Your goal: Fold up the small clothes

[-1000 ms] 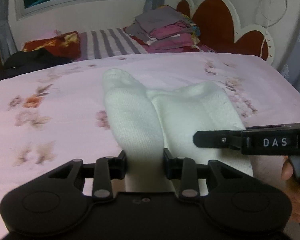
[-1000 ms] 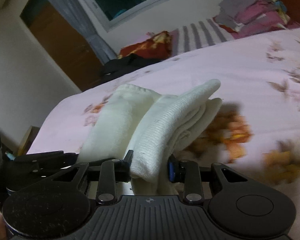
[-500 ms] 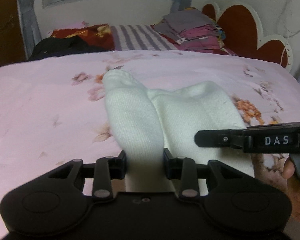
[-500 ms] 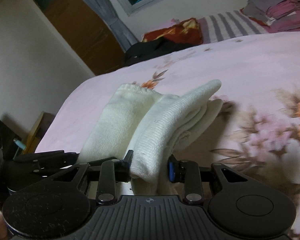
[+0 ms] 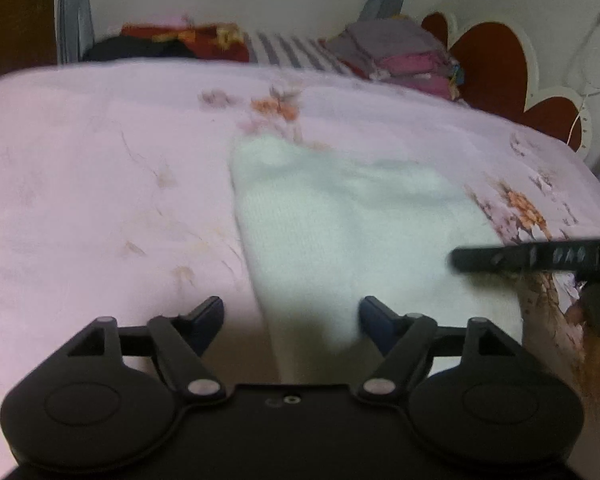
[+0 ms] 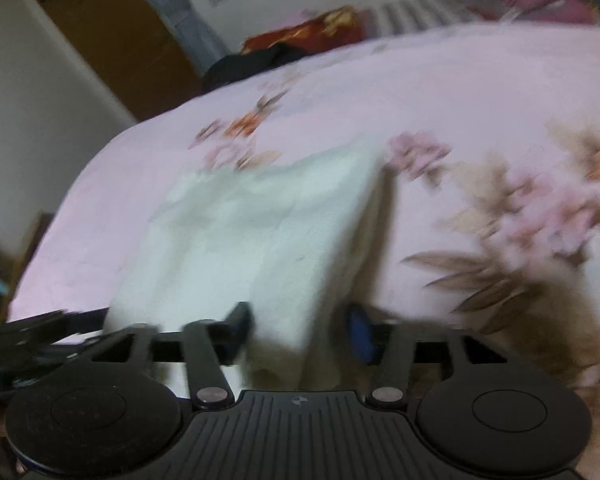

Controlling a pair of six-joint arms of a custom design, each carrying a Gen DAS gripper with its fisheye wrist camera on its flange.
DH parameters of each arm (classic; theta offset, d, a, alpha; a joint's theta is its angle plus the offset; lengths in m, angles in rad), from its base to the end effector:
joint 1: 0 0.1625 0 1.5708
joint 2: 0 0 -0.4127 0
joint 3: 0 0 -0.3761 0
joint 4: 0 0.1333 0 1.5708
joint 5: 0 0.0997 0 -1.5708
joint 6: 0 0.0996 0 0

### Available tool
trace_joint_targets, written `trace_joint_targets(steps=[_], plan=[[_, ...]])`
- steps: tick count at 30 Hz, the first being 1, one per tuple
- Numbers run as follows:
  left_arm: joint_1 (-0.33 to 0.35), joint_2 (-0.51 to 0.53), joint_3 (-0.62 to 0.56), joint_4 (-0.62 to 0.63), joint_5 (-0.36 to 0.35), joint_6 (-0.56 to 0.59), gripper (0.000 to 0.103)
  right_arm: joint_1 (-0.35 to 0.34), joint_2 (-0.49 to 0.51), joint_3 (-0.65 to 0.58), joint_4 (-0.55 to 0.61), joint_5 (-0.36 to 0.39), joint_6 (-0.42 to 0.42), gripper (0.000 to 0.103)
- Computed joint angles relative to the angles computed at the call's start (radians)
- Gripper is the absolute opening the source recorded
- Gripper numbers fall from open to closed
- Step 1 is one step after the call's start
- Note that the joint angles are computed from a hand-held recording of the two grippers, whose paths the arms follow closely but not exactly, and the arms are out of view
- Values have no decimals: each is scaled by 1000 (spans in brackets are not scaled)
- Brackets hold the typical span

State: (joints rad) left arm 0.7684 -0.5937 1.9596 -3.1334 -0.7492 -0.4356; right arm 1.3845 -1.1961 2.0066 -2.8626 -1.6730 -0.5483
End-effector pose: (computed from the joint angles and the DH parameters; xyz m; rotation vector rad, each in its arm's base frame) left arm -0.2375 -0.5164 -0.0219 0.3443 2.4350 -0.8184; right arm 0.0202 -0.5579 0.2324 0.4720 -2.7756 0.5931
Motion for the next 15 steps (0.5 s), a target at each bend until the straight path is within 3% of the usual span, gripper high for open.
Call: trace_joint_targets(steps=[1, 3, 4, 5, 8, 11, 12, 15], plan=[[-4, -3, 10, -35, 14, 22, 64, 9, -7, 19, -78, -8, -19, 60], [-4, -1, 17, -129, 21, 84, 38, 20, -14, 38, -185, 19, -63, 54], [2, 3, 6, -165, 9, 119, 36, 27, -11, 29, -188, 41, -80, 32], [9, 13, -16, -190, -9, 156, 36, 39, 0, 14, -175, 54, -107, 24], [33, 44, -99, -133, -34, 196, 36, 86, 69, -35, -134, -5, -185, 16], [69, 62, -158, 29, -95, 154, 33, 107, 172, -69, -192, -162, -263, 13], [65, 74, -155, 7, -87, 179, 33, 98, 191, -65, -244, -170, -281, 13], [57, 70, -143, 1, -83, 191, 33, 90, 196, -76, -237, -169, -258, 13]])
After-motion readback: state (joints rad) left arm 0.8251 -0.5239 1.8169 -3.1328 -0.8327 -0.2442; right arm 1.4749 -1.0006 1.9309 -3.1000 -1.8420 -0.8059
